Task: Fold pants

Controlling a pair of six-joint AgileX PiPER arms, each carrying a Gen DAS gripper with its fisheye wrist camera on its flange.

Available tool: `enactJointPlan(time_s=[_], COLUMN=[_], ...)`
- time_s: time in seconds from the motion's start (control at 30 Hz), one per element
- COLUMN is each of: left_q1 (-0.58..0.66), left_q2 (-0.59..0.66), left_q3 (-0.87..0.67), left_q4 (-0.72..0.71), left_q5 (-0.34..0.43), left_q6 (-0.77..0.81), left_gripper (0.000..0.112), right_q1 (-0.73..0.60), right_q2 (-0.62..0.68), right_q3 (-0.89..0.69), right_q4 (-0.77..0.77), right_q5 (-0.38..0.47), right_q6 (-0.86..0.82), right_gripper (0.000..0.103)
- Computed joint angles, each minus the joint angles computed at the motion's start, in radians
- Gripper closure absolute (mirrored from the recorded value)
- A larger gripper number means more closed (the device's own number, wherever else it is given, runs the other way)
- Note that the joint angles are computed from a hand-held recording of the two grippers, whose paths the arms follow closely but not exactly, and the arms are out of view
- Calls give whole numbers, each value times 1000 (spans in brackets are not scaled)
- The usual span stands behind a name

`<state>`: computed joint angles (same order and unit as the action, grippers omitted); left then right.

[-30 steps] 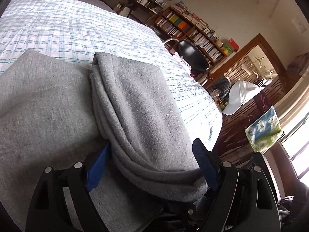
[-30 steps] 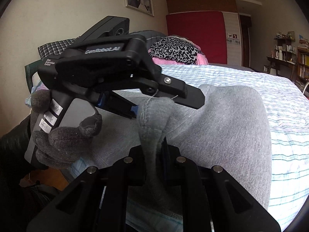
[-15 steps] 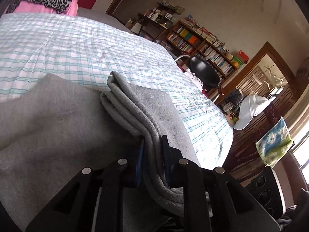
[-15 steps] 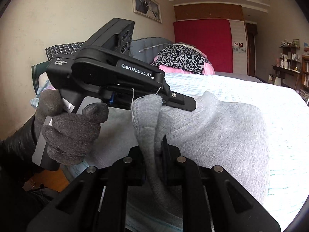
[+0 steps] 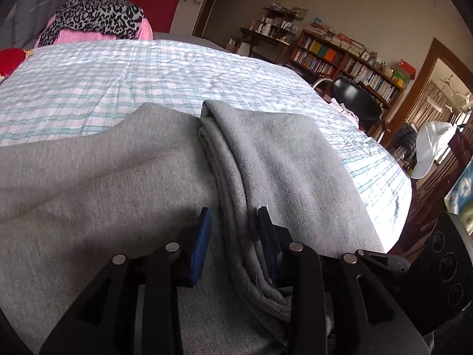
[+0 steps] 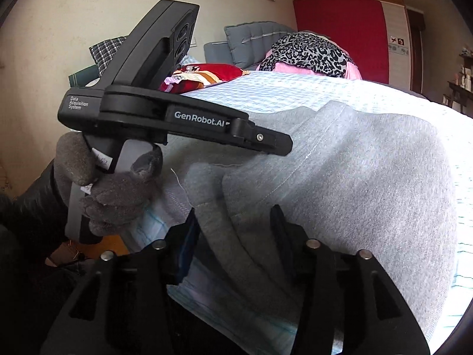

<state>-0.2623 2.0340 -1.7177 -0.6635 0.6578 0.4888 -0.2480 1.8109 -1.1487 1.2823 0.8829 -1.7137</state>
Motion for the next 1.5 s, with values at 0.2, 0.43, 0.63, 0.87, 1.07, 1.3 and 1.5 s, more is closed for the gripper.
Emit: enactJointPlan(time_s=[0.2, 0.43, 0.63, 0.87, 1.07, 1.3, 1.5], left_q1=[-21, -97, -148, -149, -80, 40, 190], left_q2=[-90, -63, -89, -137, -272, -416, -505], left_q3=[64, 40, 205, 302, 419, 557, 649], left_q4=[-87, -54, 0, -98, -230, -175, -116], left_q5=[-30, 44, -107, -201, -237, -321, -348], left_q6=[125, 143, 187, 316, 416, 284, 148], left_gripper=[74, 74, 74, 67, 34, 34, 34], right_q1=[-177, -189, -138, -125, -153, -79, 16], right_q2=[5, -8, 3, 21, -30, -26, -7], right_q3=[-28, -34, 55, 19, 9, -49, -102], right_q4=[56, 86, 156, 113, 113, 115, 71], right_q5=[219, -9, -173, -160, -63, -64, -110], right_q6=[79, 158, -62, 25, 67, 127, 160], right_gripper=[50, 50, 52, 52, 52, 50, 50])
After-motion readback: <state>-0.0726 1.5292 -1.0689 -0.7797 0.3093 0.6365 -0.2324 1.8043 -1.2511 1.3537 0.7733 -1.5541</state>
